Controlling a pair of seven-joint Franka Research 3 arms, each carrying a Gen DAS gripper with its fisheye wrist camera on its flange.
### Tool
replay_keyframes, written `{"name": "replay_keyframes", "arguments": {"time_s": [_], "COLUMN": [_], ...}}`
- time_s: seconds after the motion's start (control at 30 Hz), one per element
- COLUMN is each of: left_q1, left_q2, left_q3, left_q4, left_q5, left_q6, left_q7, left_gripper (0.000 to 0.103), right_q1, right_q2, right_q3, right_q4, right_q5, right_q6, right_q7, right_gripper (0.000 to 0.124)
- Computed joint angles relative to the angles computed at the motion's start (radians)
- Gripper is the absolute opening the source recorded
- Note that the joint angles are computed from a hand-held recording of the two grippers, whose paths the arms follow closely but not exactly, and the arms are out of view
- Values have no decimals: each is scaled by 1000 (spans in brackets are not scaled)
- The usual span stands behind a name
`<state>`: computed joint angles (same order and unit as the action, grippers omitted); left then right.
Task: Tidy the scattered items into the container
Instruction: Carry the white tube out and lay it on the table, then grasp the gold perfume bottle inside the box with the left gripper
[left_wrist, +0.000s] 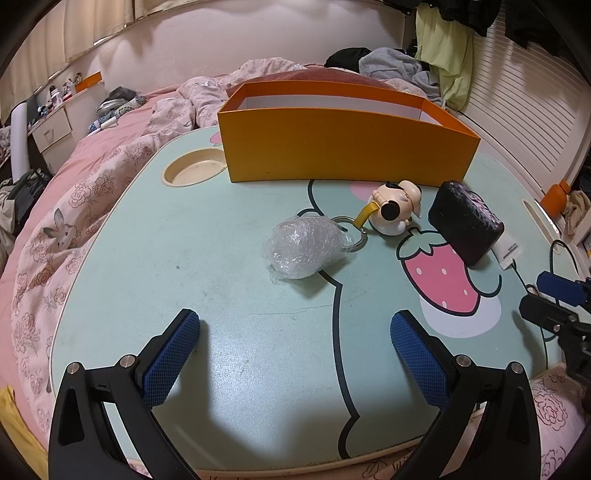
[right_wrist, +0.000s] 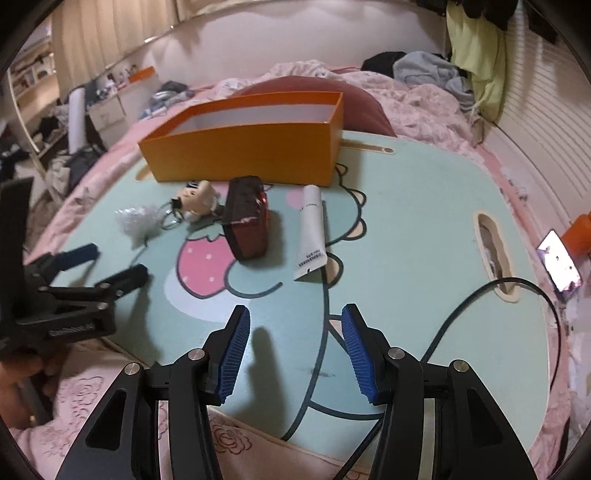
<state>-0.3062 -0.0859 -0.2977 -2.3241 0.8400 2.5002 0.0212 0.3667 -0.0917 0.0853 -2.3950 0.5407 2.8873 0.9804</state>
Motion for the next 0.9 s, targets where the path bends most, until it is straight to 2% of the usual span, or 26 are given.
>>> {"name": "replay_keyframes", "arguments": {"time_s": [0.13,0.23,0.33,0.5,0.6,0.7,0.77,0.8,0.83,0.9], "left_q1": [-1,1,9,45,65,76,80,84,86,96], "left_q2": [-7,-41,-85,-109,-51,62,141,198,237,313], "left_q3": [3,-8,-15,8,48,73,78,80,81,79], "left_q4": [3,3,8,81,179,317,409,475,518,591], "left_q5": [-31,3,40,19,-107,-274,-388,-451,-490,-580], "left_q6": [-9,-39,-35,10,44,29,-17,-64,-93,-133], "left_q7": [36,1,-18,76,222,418,526,586,618,682], "left_gripper": [103,103,103,103,103,101,90,79,73,71], "right_q1": [-12,-3,0,4,4,7,10,12,13,13], "right_q2": [3,6,5,3,3,4,4,3,3,5], "right_q3": [18,9,6,3,2,1,-1,-3,-4,-4], "right_q4": [-24,-25,-23,-22,-21,-20,-19,-18,-17,-14], "right_q5": [-102,-88,-80,-62,-56,-44,-26,-13,-1,13], "right_q6": [47,53,49,46,45,45,42,41,40,37], "right_q7": [80,68,63,50,43,32,18,8,-2,-11], "right_gripper": [54,56,57,62,63,64,64,64,64,65]}}
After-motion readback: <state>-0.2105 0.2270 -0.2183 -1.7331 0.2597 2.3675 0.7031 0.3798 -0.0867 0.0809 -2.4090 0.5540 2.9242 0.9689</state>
